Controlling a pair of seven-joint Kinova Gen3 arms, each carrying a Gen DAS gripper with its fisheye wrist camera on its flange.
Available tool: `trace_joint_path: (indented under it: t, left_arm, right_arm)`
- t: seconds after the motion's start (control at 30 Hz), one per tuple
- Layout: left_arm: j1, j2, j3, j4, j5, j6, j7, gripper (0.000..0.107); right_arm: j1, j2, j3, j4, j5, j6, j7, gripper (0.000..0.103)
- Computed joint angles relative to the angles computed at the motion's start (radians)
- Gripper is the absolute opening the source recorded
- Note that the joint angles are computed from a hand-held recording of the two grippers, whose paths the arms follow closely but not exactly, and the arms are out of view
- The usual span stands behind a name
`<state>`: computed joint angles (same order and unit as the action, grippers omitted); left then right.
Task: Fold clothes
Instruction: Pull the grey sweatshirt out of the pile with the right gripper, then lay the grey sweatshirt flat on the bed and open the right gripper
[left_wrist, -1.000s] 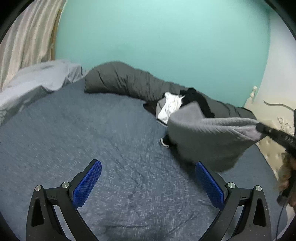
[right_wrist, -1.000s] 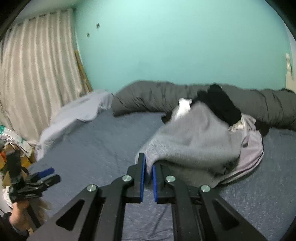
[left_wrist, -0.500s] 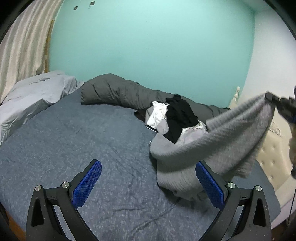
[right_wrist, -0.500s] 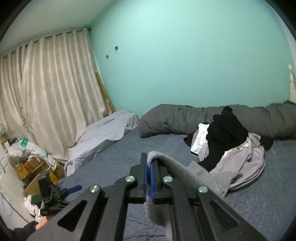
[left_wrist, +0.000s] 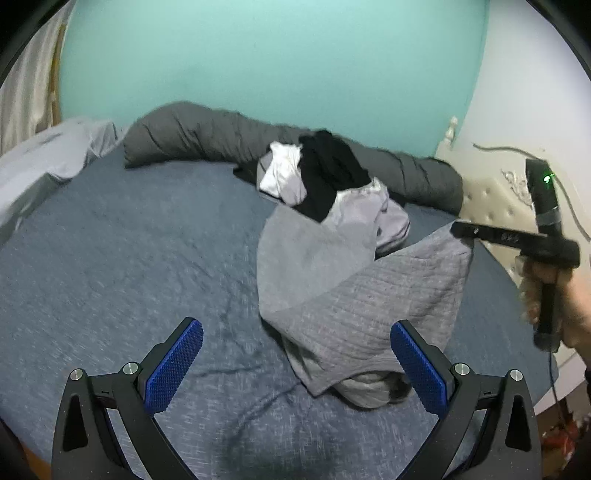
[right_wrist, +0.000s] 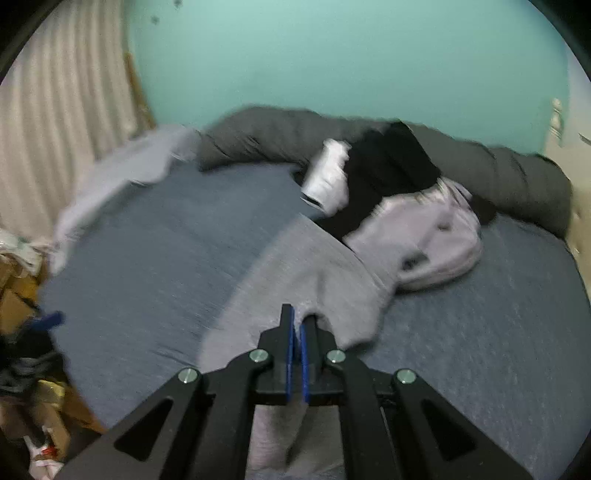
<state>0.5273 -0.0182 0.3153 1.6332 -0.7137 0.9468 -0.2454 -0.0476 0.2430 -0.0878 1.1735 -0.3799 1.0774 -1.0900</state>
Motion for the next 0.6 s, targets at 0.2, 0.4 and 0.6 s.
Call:
trace_joint_path:
  t: [0.2, 0.4, 0.6]
  left_arm:
    - [0.003, 0.049, -0.032, 0.018, 0.037, -0.065, -0.045, 0.103]
    - [0.013, 0.062, -0.056, 0.042, 0.072, -0.127, -0.074, 0.103]
    - [0.037, 0.064, -0.055, 0.042, 0.039, -0.111, -0.043, 0.103]
  right_arm:
    - [0.017, 0.017, 0.035, 0.070, 0.072, -0.058, -0.066, 0.013]
    - [0.071, -0.038, 0.051, 0.166, 0.068, -0.108, -0.066, 0.064]
    - [0.160, -0.083, 0.048, 0.251, -0.072, -0.037, 0.086, 0.064]
